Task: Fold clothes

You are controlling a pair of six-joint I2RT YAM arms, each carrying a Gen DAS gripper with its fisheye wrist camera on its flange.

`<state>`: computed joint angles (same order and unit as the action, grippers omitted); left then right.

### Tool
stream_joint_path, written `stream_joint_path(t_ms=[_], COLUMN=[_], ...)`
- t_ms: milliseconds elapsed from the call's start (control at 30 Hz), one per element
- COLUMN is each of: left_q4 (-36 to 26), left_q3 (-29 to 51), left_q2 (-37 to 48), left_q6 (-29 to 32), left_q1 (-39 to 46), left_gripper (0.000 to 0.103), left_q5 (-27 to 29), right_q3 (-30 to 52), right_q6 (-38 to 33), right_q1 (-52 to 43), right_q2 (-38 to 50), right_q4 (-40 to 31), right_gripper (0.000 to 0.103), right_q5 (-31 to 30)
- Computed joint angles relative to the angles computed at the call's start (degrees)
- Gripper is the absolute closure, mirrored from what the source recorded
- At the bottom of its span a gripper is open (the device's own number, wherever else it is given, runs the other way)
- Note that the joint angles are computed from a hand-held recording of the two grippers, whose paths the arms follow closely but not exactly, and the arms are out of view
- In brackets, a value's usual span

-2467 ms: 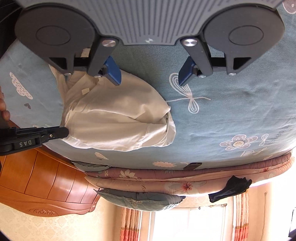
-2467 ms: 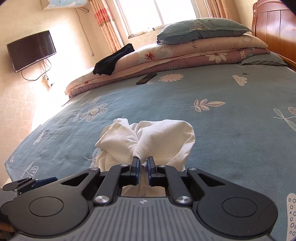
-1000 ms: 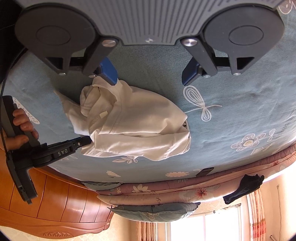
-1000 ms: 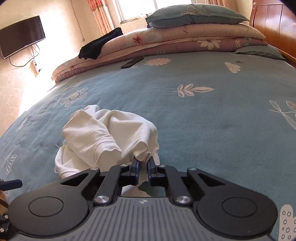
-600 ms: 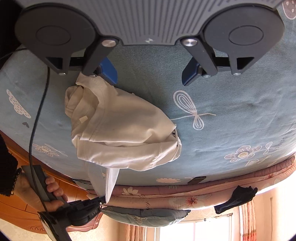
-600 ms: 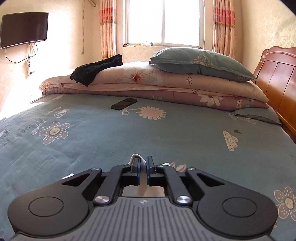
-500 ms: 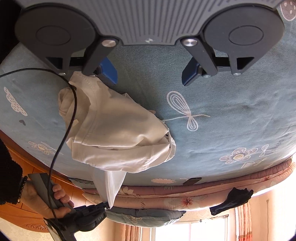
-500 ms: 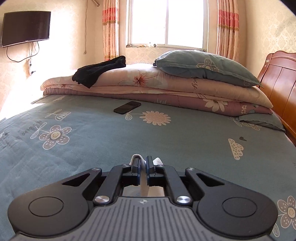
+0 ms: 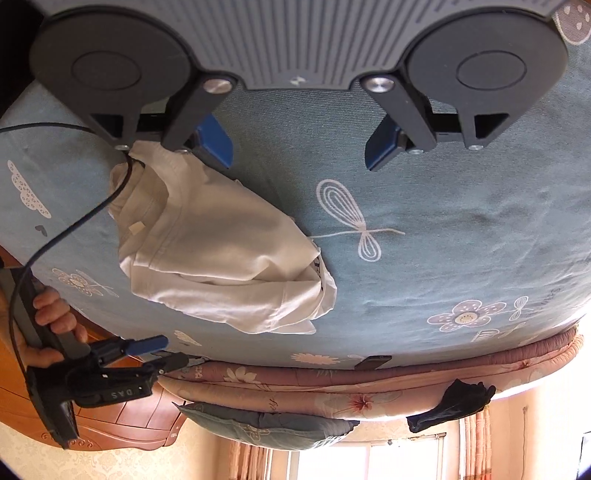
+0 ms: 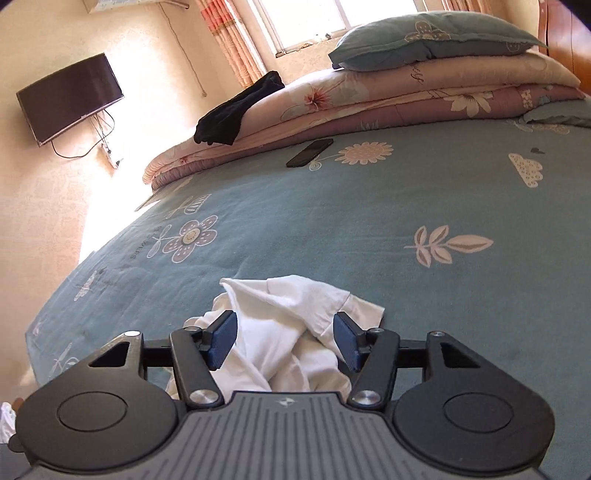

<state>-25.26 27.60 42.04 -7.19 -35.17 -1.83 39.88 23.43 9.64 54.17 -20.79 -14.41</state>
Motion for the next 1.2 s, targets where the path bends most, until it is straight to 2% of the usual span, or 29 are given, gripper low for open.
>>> stream_joint_path(t_ms=[100,200,267,333,367,433,467,500,567,633,767,833,900,1033,1100,1200], left_q4=[-0.8,-2.3,-3.7,-5.2,-6.2,-7.9,-8.6,-9.2,-10.4,-11.4,-13.6,-14.9,-16.2,-18.8,-19.2,-18.2], left_q3=[0.5,1.4,1.9,2.4,2.7,3.0,3.1,3.0,3.0,2.8,2.4,2.1,1.9,1.9,2.2,2.5], left_q2=[-0.5,-1.4,-2.7,-4.0,-4.7,-6.0,-6.6,-7.2,-8.3,-9.2,-10.7,-11.3,-12.1,-14.1,-14.4,-13.8], left_q6=[-1.4,-2.6,-2.9,-3.0,-2.9,-2.7,-2.7,-2.8,-3.2,-3.1,-1.1,0.3,1.8,5.1,6.1,6.7], left_q1=[-1.6,-3.5,-5.3,-6.7,-7.5,-8.9,-9.2,-9.5,-9.6,-9.3,-8.4,-7.6,-6.6,-3.5,-3.1,-4.2], left_gripper=[0.023,0.023,0.023,0.022,0.022,0.022,0.022,0.022,0.022,0.022,0.022,0.022,0.022,0.022,0.022,0.022], left_q5=[-0.6,-1.3,-2.6,-3.9,-4.8,-6.6,-7.3,-7.8,-8.4,-8.7,-8.7,-8.9,-9.2,-8.2,-8.3,-9.1], right_q3=[-10.9,-20.3,-24.8,-26.1,-25.7,-23.6,-21.8,-20.1,-17.4,-14.8,-8.9,-6.5,-5.4,-6.5,-7.2,-6.8], right_q6=[6.6,15.4,21.0,23.7,24.0,21.9,20.1,18.3,14.8,10.7,4.4,4.6,5.9,13.1,18.5,30.0], right_q1=[-6.7,-6.5,-2.9,2.3,6.7,15.1,19.7,24.1,33.5,42.9,56.7,61.8,66.2,70.5,74.2,79.8], right_q2=[-8.8,-14.2,-15.7,-15.4,-15.6,-15.5,-15.2,-14.5,-13.5,-11.6,-2.5,2.2,5.0,2.3,0.0,-2.1], right_q4=[3.0,9.4,15.3,18.9,19.2,18.2,16.5,15.0,13.3,11.8,7.2,4.3,2.2,-2.7,-6.9,-18.1], right_gripper=[0.027,0.027,0.027,0.028,0.033,0.051,0.069,0.077,0.081,0.081,0.079,0.073,0.059,0.056,0.046,0.041], right_q5=[-12.0,-14.4,-12.8,-8.3,-2.8,7.4,12.5,17.5,25.7,31.1,33.8,36.3,40.5,44.8,50.0,57.5])
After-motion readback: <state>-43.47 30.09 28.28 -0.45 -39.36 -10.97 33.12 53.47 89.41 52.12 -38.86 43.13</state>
